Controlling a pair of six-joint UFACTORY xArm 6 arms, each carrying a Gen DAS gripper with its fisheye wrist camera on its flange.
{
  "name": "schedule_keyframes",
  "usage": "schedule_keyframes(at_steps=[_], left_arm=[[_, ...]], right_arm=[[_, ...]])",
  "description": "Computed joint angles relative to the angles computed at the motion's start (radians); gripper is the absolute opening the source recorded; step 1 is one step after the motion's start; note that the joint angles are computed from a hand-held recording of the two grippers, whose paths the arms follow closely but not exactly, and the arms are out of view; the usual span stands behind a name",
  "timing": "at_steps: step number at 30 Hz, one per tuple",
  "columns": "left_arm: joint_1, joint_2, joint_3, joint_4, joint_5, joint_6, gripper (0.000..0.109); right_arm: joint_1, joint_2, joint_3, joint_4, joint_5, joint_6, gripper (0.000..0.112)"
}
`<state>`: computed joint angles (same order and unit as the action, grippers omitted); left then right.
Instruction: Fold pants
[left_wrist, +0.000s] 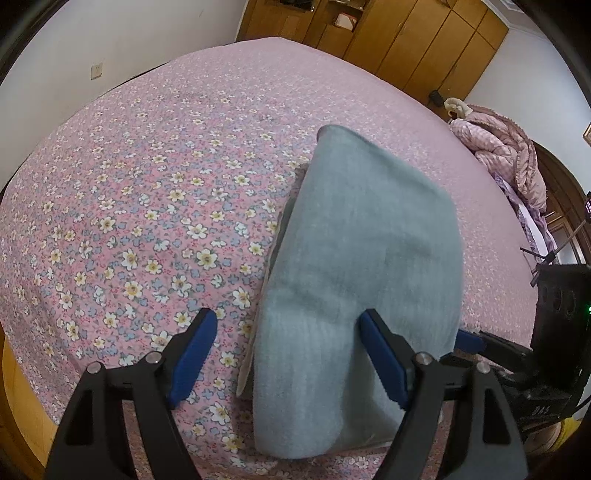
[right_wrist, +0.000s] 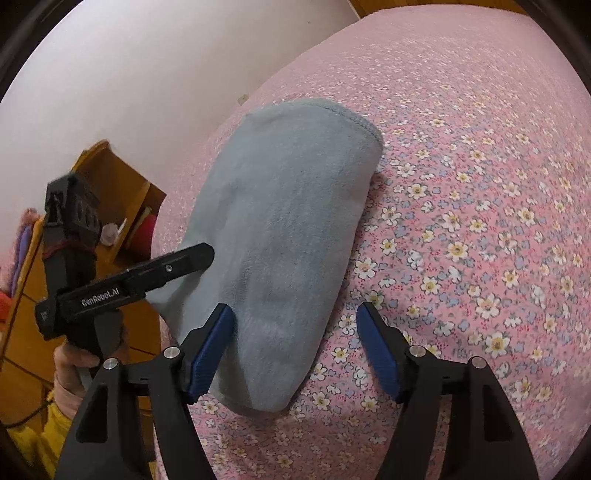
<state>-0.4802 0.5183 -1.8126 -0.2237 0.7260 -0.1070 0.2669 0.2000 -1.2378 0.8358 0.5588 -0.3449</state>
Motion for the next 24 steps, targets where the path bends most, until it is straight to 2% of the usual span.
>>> schedule_keyframes(at_steps=[3, 10, 16, 24], left_arm=[[-0.001, 0.0, -0.001, 0.001, 0.0, 0.002, 0.083], [-0.009, -0.002, -0.003, 0.016, -0.005, 0.005, 0.082], [-0.015, 0.006, -0.015, -0.035, -0.007, 0.051, 0.068], [-0.015, 0.03, -0.045, -0.085, 0.005, 0.056, 0.067]], right_arm=[[-0.008, -0.021, 0.021, -0.033, -0.012, 0.051, 0.067], [-0.003, -0.008, 0.007, -0.072, -0.018, 0.065, 0.067], [0.019, 0.034, -0.038, -0.046, -0.024, 0.027, 0.067], [-0.01, 0.01, -0.008, 0.05, -0.006, -0.024, 0.061]])
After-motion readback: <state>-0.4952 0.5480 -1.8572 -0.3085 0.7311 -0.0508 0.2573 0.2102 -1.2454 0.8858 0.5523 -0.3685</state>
